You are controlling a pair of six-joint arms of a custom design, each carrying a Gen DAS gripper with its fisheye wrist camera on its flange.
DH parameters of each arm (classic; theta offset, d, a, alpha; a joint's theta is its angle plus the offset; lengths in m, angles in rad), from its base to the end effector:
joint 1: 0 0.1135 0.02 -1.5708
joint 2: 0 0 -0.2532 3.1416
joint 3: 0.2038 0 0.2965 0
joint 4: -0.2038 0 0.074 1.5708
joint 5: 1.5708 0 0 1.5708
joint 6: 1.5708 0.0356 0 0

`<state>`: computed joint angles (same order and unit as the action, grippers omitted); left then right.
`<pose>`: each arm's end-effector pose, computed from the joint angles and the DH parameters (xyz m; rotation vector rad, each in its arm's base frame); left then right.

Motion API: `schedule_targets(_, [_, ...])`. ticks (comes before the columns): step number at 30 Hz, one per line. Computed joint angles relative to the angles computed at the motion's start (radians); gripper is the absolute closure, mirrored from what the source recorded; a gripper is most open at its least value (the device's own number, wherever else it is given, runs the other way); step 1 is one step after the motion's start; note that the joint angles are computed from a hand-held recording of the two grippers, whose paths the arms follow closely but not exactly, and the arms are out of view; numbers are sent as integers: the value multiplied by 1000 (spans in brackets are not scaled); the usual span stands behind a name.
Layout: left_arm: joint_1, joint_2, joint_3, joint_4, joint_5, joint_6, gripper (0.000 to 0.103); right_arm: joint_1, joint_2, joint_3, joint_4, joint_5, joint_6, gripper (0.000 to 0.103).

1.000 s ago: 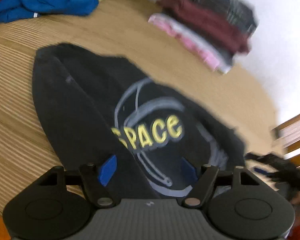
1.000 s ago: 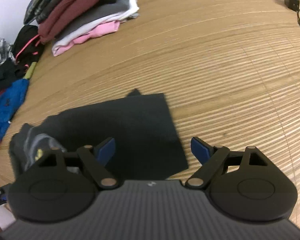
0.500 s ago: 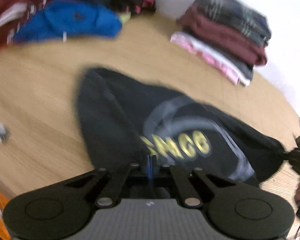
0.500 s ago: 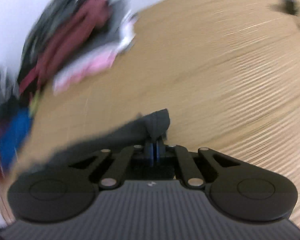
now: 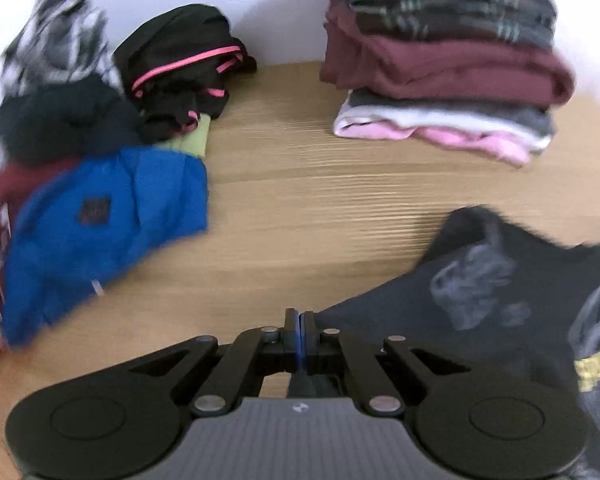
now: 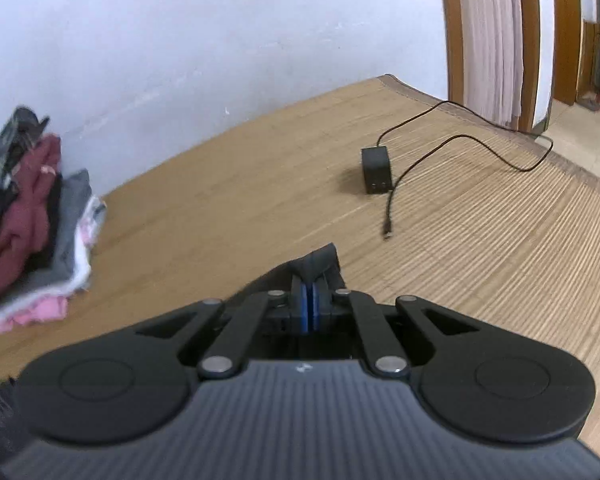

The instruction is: Fold clothes

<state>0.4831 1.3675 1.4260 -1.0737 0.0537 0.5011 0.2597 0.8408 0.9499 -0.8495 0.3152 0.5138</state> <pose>0.2781 0.1437 0.3453 0.0435 2.6119 0.2901 0.2086 0.0440 0.3207 0.4438 2.2236 0.0432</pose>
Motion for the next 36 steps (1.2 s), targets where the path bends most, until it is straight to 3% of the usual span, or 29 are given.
schedule_targets(2, [-57,7,-53,153,-178,13,103,45,-29,-24,-18,55,8,97])
schedule_targets(4, [-28,69,-3,192,-207,2,103,103,-49,-42,-38,121,61,97])
schedule_targets(7, [45,143,92,192,-167,-47,103,57,-21,-35,-11,82,59,97])
schedule_targets(9, [72,159,123,131,-73,-12,100,63,31,-9,-35,97,51,96])
schedule_targets(10, [83,169,140,82,-11,7,91,62,61,6,-56,97,47,95])
schedule_targets(12, [84,156,132,25,104,20,83,55,99,22,-94,97,57,91])
schedule_targets(14, [62,125,96,21,176,-23,58,44,62,-8,-95,142,96,58])
schedule_targets(16, [29,99,63,22,266,-76,53,45,-15,-65,-55,210,119,37])
schedule_targets(19, [-70,102,48,37,307,-104,48,76,-52,-97,81,98,-31,30])
schedule_targets(23, [-238,152,7,138,145,-137,38,142,238,59,207,-178,-377,31])
schedule_targets(26, [-306,233,-2,105,47,-194,42,174,550,268,167,-317,-503,31])
schedule_targets(30, [-245,100,-172,190,133,-206,41,222,758,427,94,-324,-570,36])
schedule_targets(31, [-225,61,-215,203,152,-197,43,228,767,428,83,-339,-584,47])
schedule_targets(32, [-202,12,-265,218,169,-173,43,246,779,430,58,-311,-594,73])
schedule_targets(33, [-178,-38,-313,232,187,-145,43,266,792,433,31,-275,-602,92])
schedule_targets(34, [-157,-72,-341,231,200,-128,43,289,775,393,49,-223,-619,99])
schedule_targets(36, [-127,-118,-373,217,218,-113,44,323,743,351,67,-173,-602,99])
